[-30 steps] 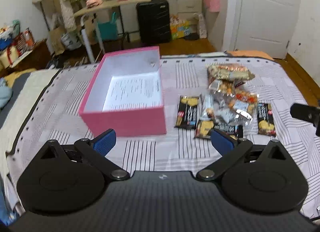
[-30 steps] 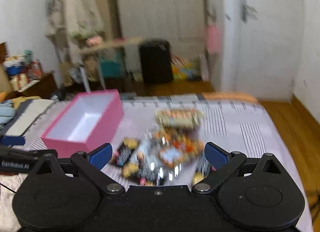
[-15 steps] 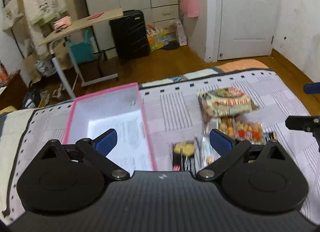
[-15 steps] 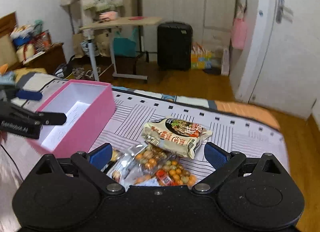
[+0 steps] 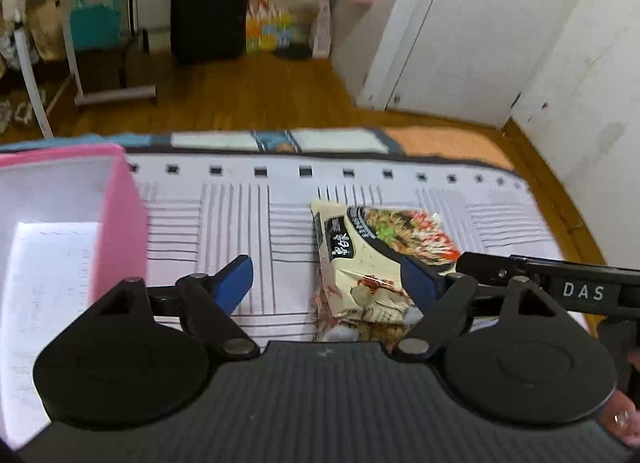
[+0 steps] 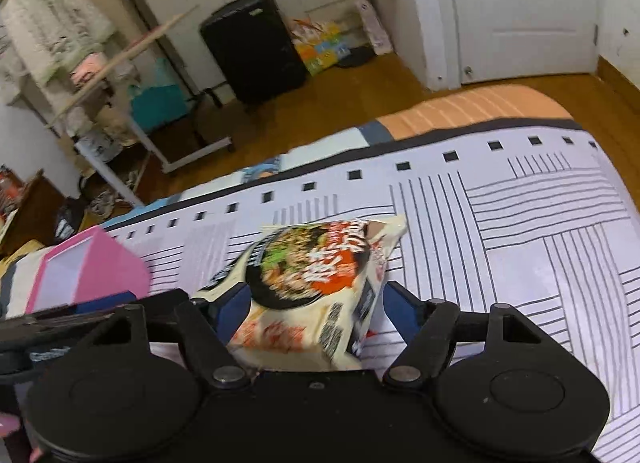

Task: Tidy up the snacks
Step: 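Close both grippers together on the noodle pack, then carry the noodle pack with both grippers into the pink box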

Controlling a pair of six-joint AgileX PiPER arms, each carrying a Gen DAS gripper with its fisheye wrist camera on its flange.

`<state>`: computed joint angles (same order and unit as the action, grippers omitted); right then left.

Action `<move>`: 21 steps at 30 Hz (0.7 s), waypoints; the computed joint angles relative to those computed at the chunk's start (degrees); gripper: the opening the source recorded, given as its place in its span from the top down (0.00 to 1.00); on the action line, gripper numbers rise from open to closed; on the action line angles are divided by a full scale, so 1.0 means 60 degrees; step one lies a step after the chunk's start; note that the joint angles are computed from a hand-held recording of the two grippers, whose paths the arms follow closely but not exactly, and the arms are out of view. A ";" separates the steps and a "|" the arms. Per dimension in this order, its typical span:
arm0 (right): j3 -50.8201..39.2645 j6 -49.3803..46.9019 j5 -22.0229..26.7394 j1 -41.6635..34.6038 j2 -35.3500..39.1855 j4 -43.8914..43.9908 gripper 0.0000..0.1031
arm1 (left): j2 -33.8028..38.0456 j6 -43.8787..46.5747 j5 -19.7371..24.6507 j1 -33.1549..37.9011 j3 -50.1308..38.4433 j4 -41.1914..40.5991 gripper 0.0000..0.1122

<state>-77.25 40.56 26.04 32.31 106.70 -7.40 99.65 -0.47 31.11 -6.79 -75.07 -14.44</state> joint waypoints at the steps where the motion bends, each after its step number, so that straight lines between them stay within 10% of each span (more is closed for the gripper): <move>1: -0.0112 0.0314 0.0015 0.0009 0.0177 -0.0225 0.25 | 0.0405 -0.0299 -0.0020 -0.0079 -0.0238 0.0175 0.29; 7: -0.0106 -0.1139 -0.0529 -0.0446 0.0731 0.2231 0.44 | 0.1743 0.0257 0.0234 0.0270 -0.1018 -0.1292 0.34; 12: -0.0159 -0.0547 -0.0524 -0.0316 0.0704 0.1657 0.58 | 0.2376 0.3217 0.1609 0.1103 -0.1331 -0.4936 0.58; 21: 0.0654 -0.0004 -0.0470 0.0232 -0.0579 0.0379 0.64 | 0.1213 0.3474 0.1111 0.0652 -0.0564 -0.3994 0.60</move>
<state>-73.33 40.54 23.22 33.70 103.22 -5.13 106.93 20.38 37.78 -2.88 -78.45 -38.41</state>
